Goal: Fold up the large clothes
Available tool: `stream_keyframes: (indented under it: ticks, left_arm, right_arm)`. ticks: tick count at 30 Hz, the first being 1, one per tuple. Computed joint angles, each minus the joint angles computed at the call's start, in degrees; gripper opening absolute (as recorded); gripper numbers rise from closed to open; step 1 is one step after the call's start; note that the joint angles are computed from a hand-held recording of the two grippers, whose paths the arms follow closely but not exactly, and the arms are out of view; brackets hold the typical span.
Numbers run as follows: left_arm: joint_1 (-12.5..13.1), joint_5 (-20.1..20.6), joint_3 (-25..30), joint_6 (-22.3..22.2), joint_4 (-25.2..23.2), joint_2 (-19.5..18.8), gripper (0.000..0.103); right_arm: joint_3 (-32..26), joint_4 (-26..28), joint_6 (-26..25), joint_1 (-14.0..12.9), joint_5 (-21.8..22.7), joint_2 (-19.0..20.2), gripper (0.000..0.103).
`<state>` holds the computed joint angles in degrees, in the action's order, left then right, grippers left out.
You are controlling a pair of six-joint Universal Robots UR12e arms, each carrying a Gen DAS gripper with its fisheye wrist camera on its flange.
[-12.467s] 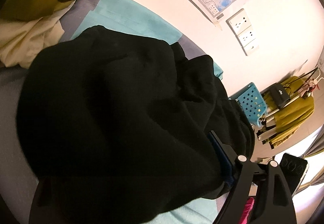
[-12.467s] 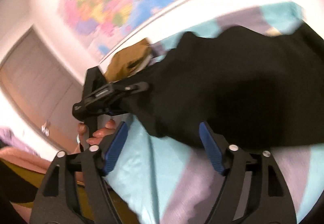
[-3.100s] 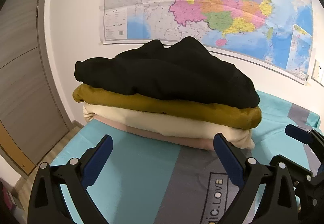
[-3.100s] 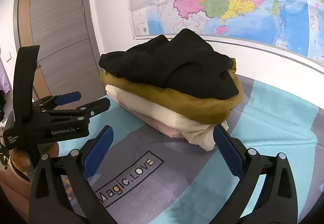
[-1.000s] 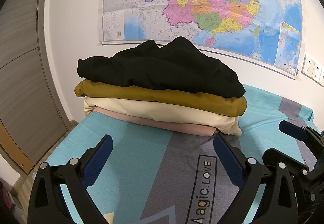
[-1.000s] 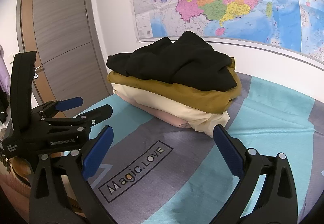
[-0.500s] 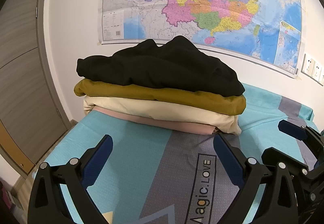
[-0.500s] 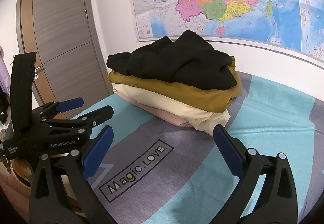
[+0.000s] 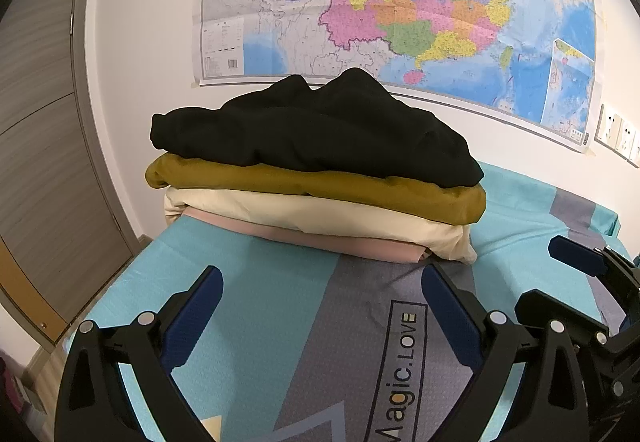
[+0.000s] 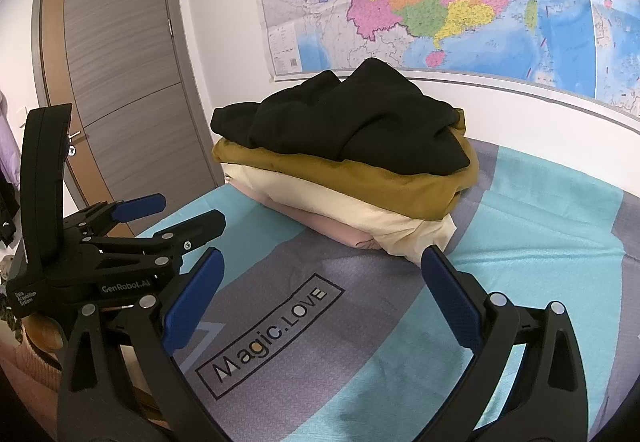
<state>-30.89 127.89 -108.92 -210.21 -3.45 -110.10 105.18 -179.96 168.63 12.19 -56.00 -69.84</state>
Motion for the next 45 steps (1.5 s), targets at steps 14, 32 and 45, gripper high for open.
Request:
stream_keyframes:
  ticks: [14,32,45]
  left_arm:
    - [0.1,-0.4,-0.07,0.08,-0.09,-0.01,0.096]
    - [0.25,-1.06,0.07,0.22,-0.29,-0.23,0.096]
    - [-0.3,-3.42,1.19,2.21,2.0,-2.17,0.096]
  right_arm:
    - [0.07,-0.26,0.41,0.03,-0.24,0.12,0.097]
    - [0.21,-0.32,1.02,0.23,-0.48,0.14,0.097]
    - [1.64,-1.08,2.61,-1.11,-1.9,-0.43,0.097]
